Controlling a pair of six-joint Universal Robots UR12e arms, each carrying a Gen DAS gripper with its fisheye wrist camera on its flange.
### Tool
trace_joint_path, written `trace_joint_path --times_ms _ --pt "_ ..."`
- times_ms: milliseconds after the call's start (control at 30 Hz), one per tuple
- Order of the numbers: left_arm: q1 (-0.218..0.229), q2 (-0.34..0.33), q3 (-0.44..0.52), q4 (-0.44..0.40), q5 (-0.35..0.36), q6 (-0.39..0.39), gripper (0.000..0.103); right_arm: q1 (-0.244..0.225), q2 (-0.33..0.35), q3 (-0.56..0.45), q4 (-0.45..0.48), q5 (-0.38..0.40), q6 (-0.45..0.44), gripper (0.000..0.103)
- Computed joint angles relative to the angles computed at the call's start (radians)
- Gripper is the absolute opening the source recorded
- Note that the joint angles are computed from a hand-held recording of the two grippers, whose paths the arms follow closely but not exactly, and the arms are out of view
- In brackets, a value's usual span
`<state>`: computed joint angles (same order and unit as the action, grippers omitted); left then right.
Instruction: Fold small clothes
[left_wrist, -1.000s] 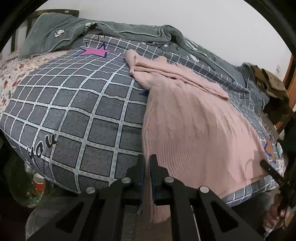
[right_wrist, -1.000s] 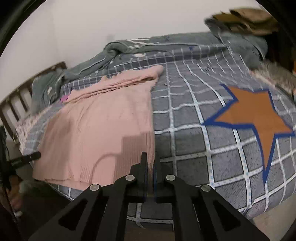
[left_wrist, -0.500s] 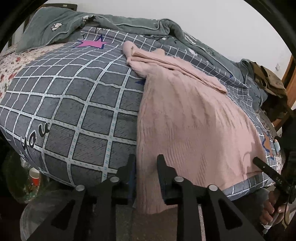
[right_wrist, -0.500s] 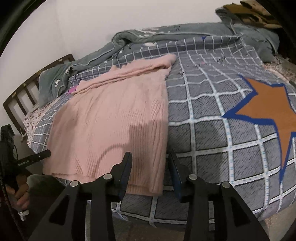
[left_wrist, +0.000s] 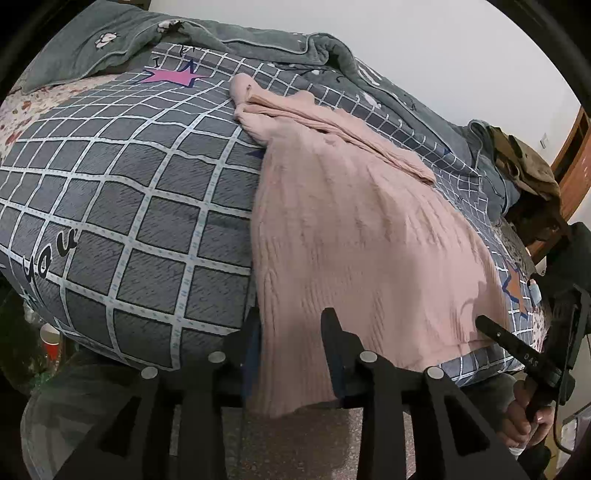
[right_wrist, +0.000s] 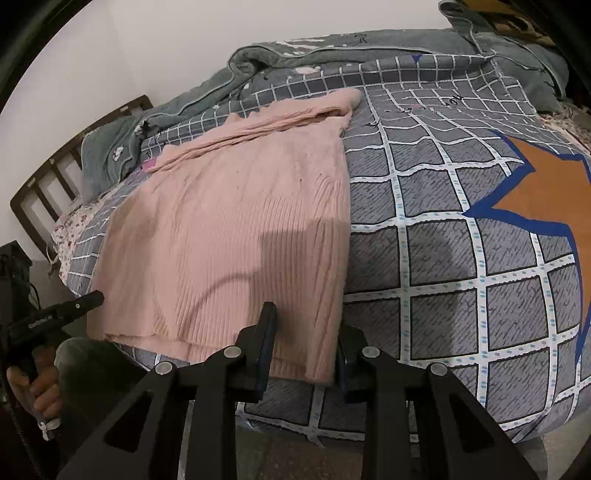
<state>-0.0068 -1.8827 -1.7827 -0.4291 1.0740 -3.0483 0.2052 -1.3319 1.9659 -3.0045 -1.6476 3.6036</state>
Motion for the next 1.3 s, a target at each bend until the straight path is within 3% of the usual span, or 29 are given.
trace_joint_path --times_ms 233,300,333,367,433,600,900,1300 --pt "0.003 0.008 -0.001 -0.020 -0.024 0.004 0.029 -0.014 -0.010 0.006 0.014 0.044 0.031 0.028" --pt "0.007 0.009 0.001 -0.032 -0.036 -0.001 0.029 -0.003 -0.009 0.002 0.025 0.018 0.019 0.006" --pt "0.010 0.010 0.001 -0.035 -0.044 -0.008 0.026 0.000 -0.008 -0.002 0.037 0.015 0.008 0.006" --pt "0.012 0.011 0.003 -0.041 -0.053 -0.014 0.015 0.008 -0.007 -0.005 0.039 -0.007 0.001 0.005" --pt "0.019 0.013 0.005 -0.050 -0.075 -0.031 0.009 0.016 -0.008 -0.004 0.025 -0.024 0.001 0.005" --pt "0.045 0.025 -0.001 -0.009 -0.151 -0.100 0.007 0.007 -0.029 0.012 -0.050 0.013 0.022 0.004" --pt "0.078 0.035 0.055 0.016 -0.294 -0.221 0.007 -0.005 -0.062 -0.034 -0.093 0.044 0.043 0.004" --pt "0.047 -0.056 0.261 0.077 -0.235 -0.338 0.007 -0.050 -0.017 -0.208 -0.080 0.080 0.100 0.004"
